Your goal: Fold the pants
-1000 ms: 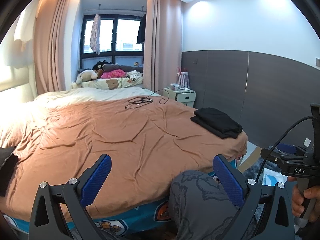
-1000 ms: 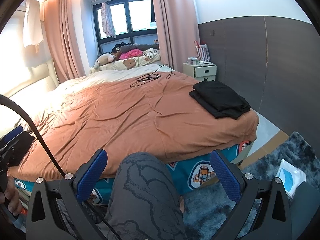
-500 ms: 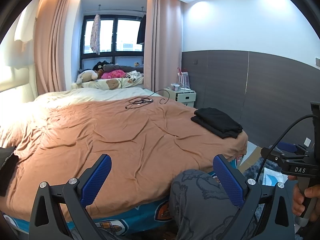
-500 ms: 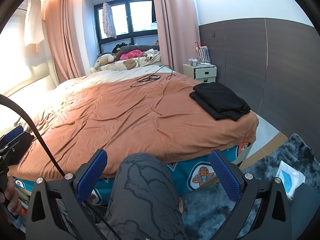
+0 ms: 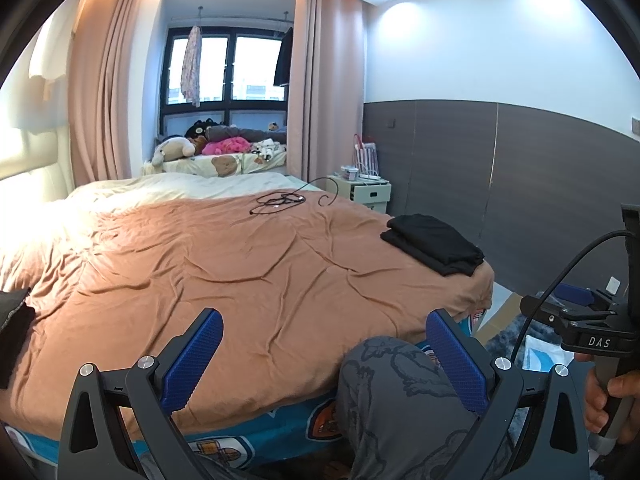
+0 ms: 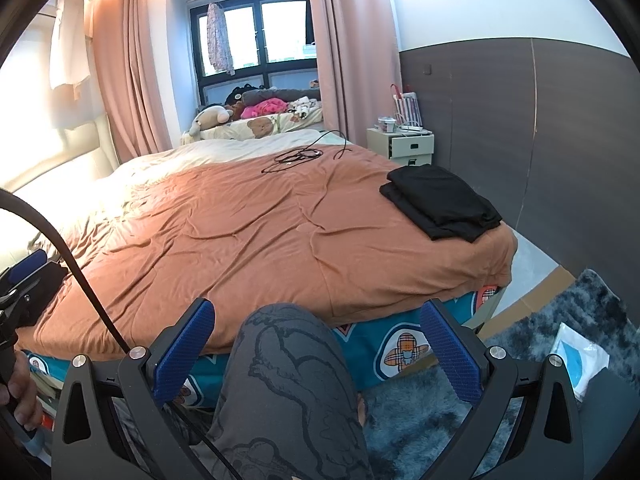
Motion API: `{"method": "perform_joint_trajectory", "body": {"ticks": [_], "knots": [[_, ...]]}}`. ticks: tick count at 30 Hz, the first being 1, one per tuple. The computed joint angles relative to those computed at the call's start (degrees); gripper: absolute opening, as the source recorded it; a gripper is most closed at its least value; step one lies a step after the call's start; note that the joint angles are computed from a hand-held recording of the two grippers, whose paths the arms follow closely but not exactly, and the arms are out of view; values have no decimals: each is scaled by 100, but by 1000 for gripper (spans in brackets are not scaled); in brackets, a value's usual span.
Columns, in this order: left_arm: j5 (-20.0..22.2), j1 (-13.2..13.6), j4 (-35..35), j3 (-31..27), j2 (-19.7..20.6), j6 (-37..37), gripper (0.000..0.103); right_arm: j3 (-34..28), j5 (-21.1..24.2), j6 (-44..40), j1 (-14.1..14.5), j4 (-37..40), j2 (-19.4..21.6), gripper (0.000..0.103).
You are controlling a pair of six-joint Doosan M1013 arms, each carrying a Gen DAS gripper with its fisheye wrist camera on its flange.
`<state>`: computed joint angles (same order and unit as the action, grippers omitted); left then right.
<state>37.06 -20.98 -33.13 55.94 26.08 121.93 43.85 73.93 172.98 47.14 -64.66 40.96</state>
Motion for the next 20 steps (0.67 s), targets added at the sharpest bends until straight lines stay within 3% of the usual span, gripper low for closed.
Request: {"method": "perform_joint_trajectory", "body": {"ticks": [20], "knots": [[46, -4, -55, -8, 2, 23, 102, 230, 2, 99, -29, -32, -131, 103]]}}
